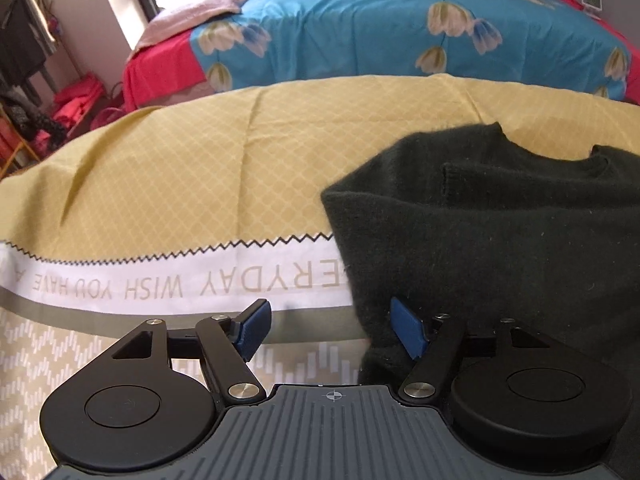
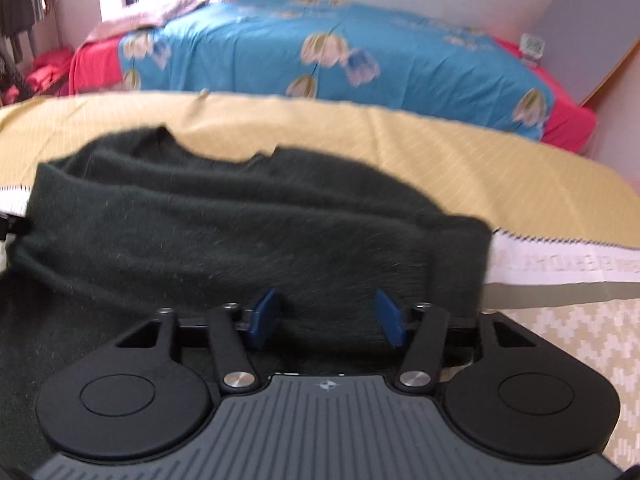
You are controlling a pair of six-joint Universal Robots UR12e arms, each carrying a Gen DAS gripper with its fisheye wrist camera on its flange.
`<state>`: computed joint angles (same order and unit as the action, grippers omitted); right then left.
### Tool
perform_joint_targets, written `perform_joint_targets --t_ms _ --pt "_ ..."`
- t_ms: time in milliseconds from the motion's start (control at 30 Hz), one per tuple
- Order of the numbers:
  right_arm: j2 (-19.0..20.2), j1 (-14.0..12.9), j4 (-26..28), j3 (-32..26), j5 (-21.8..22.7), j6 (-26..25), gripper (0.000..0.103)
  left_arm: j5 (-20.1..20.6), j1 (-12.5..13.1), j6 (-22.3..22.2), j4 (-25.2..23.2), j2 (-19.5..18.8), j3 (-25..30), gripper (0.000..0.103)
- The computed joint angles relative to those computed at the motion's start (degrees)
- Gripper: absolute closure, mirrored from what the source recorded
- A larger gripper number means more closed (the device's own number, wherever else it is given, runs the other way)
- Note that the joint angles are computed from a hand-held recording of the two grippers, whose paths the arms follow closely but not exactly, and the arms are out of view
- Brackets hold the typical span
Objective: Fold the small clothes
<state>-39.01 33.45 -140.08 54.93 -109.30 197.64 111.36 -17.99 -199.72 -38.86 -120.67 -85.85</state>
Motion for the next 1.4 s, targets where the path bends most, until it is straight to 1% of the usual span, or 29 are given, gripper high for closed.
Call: perform_joint_targets --t_ms 33,67,133,167,200,233,267,300,333,400,433,467,500,533,600,667,733,767,833,867,900,967,1067,1133,1200,1300,1400 --pt "-0.6 0.01 -1.75 1.08 0.48 0.2 0.036 1.06 -0.37 -0.75 -0.07 0.45 -0.22 0.0" --pt "-1.2 0.0 -3.01 2.05 1.97 0.29 0.036 1.75 -0.72 -1.4 0.08 0.91 -0.45 0.0" --pt "-1.94 -0.02 -5.61 3.39 6.56 -2.13 0.037 3.13 -1.67 -2.11 0.86 1.73 -0.97 0.0" --pt "-2.05 0.04 -6.26 3.71 8.79 -3.59 0.037 3.35 -2.13 -2.73 0.9 2.11 -1.23 0.0" --pt "-2.02 0.08 -6.09 3.75 11.2 -5.09 0.037 2.74 -2.45 -3.54 0.76 2.48 -1.53 0.0" --pt "-1.55 0.09 -4.94 2.97 13.54 -6.73 0.038 0.71 -2.69 -4.01 0.67 2.89 -1.98 0.0" --pt "-1.41 0.18 -3.45 2.73 14.94 -7.9 0.038 -0.67 -2.91 -4.11 0.56 3.08 -2.39 0.0" --pt "-1.25 0.21 -0.4 2.12 16.02 -8.6 0.038 -0.98 -3.33 -4.24 -0.32 3.03 -2.54 0.0" --pt "-1.27 0.18 2.63 1.77 16.65 -8.69 0.039 -1.37 -3.75 -4.06 -2.53 2.81 -2.46 0.0" --pt "-2.23 0.01 5.55 2.99 16.7 -8.55 0.039 -4.15 -3.99 -3.61 -7.01 2.52 -2.25 0.0" --pt "-3.3 -0.05 4.42 4.89 16.46 -9.59 0.04 -4.57 -4.18 -3.7 -8.46 2.57 -2.56 0.0" --pt "-4.39 -0.06 3.39 6.62 16.02 -10.5 0.038 -3.88 -4.56 -3.6 -7.5 3.02 -3.56 0.0" --pt "-5.47 0.07 4.76 7.92 14.65 -10.44 0.028 -3.37 -4.85 -3.12 -6.54 3.52 -4.33 0.0" --pt "-6.27 0.02 6.47 8.85 14.03 -10.01 0.027 -3.59 -4.97 -2.85 -6.77 3.94 -4.67 0.0" --pt "-7.98 0.02 5.58 11.43 13.05 -8.66 0.027 -4.69 -4.99 -2.8 -6.45 4.66 -5.38 0.0" --pt "-9.09 0.33 4.72 12.76 12.46 -4.69 0.027 -4.19 -5.34 -2.84 -6.44 5.24 -5.9 0.0" --pt "-9.83 0.65 2.92 14.1 13.48 -1.7 0.027 -3.73 -5.72 -3.47 -7.26 5.92 -6.42 0.0" --pt "-9.7 0.9 3.7 13.78 13.73 -0.99 0.027 -4.1 -5.8 -3.66 -7.33 6.41 -6.98 0.0" --pt "-9.33 1.45 8.22 12.58 13.66 -0.5 0.027 -4.78 -5.97 -3.83 -8.41 7.26 -7.86 0.0" --pt "-9.48 2.0 8.43 12.98 12.14 -0.76 0.027 -4.62 -6.08 -3.8 -8.71 7.64 -8.35 0.0" --pt "-10.05 2.54 7.03 14.08 10.55 -1.42 0.025 -4.44 -6.21 -3.69 -8.27 8.22 -9.17 0.0" --pt "-11.2 2.92 7.43 15.53 10.17 -1.57 0.025 -4.4 -6.28 -3.78 -8.0 9.11 -10.23 0.0" --pt "-13.05 3.08 7.07 17.95 9.41 0.47 0.021 -5.11 -6.12 -4.15 -8.32 10.21 -11.34 0.0" --pt "-14.1 3.24 7.58 19.13 9.53 3.07 0.021 -5.19 -6.08 -4.31 -8.55 10.87 -12.01 0.0" --pt "-14.89 3.42 7.8 20.11 9.08 3.87 0.021 -5.3 -6.06 -4.23 -8.62 11.56 -12.73 0.0" --pt "-15.31 3.98 8.38 20.73 7.82 4.71 0.017 -5.24 -6.1 -3.82 -8.84 12.51 -13.6 0.0" --pt "-15.51 4.44 9.01 20.76 7.03 6.32 0.017 -5.24 -6.12 -3.44 -9.39 13.3 -14.19 0.0"
